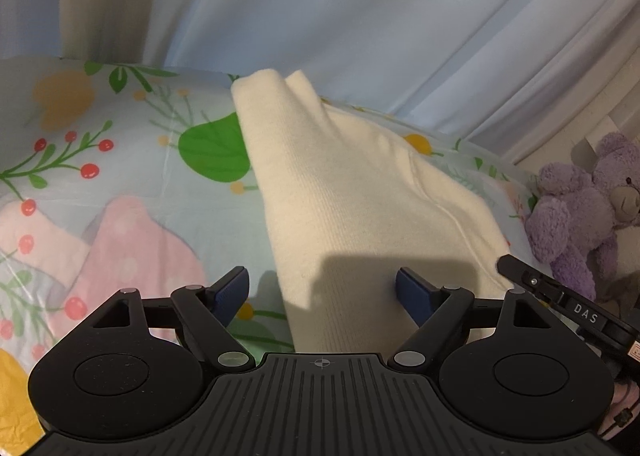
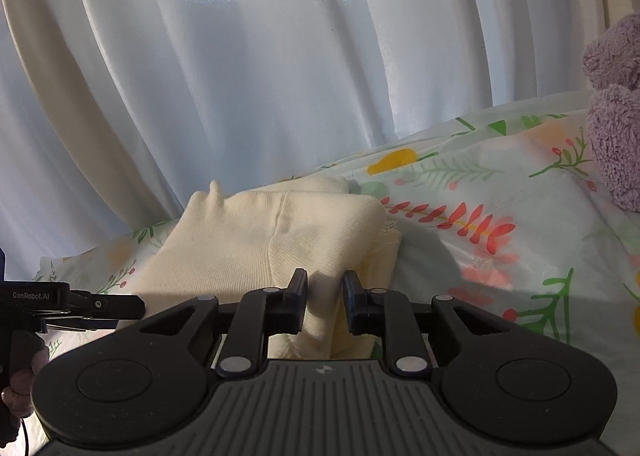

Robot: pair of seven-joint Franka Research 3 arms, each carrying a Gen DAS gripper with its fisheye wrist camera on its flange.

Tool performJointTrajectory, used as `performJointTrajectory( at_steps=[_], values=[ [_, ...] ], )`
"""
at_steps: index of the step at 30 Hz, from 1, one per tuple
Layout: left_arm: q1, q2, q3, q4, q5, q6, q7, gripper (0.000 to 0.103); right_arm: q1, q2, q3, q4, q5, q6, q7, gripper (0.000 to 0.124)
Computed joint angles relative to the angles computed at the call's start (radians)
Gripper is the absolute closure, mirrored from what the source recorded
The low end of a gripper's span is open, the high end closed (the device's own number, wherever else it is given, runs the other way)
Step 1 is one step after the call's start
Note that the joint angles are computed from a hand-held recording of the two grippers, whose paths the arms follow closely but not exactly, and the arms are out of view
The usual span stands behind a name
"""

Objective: Fold small clothes

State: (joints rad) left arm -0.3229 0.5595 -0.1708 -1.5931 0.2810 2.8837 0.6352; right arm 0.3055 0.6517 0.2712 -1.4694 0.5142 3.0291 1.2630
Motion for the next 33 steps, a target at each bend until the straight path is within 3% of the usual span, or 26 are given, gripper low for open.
performJointTrajectory(
  at_steps=[2, 3, 5, 6, 10, 12, 14, 16, 21, 28, 33],
  values=[
    [0.003, 0.006, -0.006, 0.005, -0.006, -0.002, 0.005, 0.017, -0.02, 0.005, 0.037, 0.0, -0.001, 0.01, -0.05, 0.103],
    [0.005, 0.009, -0.008, 0.008, -0.009, -0.002, 0.007, 0.017, -0.005, 0.008, 0.021, 0.009, 0.001, -0.01, -0.063, 0.103],
    [0.006, 0.012, -0.01, 0.011, -0.013, -0.005, 0.011, 0.016, 0.06, 0.017, -0.074, 0.025, -0.106, -0.072, 0.048, 0.103],
    [0.009, 0.013, -0.015, 0.012, -0.017, -0.006, 0.016, 0.016, 0.067, 0.021, -0.083, 0.022, -0.109, -0.064, 0.044, 0.103],
    [0.039, 0.006, -0.043, -0.012, -0.044, 0.021, 0.053, 0.016, -0.009, 0.014, 0.003, 0.009, -0.014, -0.054, -0.009, 0.101],
    [0.067, 0.004, -0.067, -0.031, -0.073, 0.059, 0.073, 0.016, -0.043, 0.01, 0.032, 0.002, 0.032, -0.035, -0.02, 0.091],
    [0.104, 0.012, -0.104, -0.042, -0.111, 0.092, 0.102, 0.016, -0.067, 0.02, 0.042, 0.022, 0.069, -0.053, -0.007, 0.058],
    [0.176, 0.042, -0.189, -0.038, -0.168, 0.127, 0.17, 0.017, -0.122, 0.055, 0.093, 0.071, 0.126, -0.112, -0.032, 0.056],
    [0.274, 0.117, -0.318, 0.0, -0.275, 0.136, 0.269, 0.023, -0.182, 0.209, 0.144, 0.287, 0.275, -0.341, -0.043, 0.056],
    [0.319, 0.183, -0.389, 0.042, -0.319, 0.175, 0.375, 0.025, -0.128, 0.409, 0.11, 0.612, 0.328, -0.551, -0.024, 0.055],
    [0.36, 0.226, -0.45, 0.065, -0.331, 0.187, 0.432, 0.025, -0.085, 0.511, 0.094, 0.793, 0.313, -0.647, -0.003, 0.056]
  ],
)
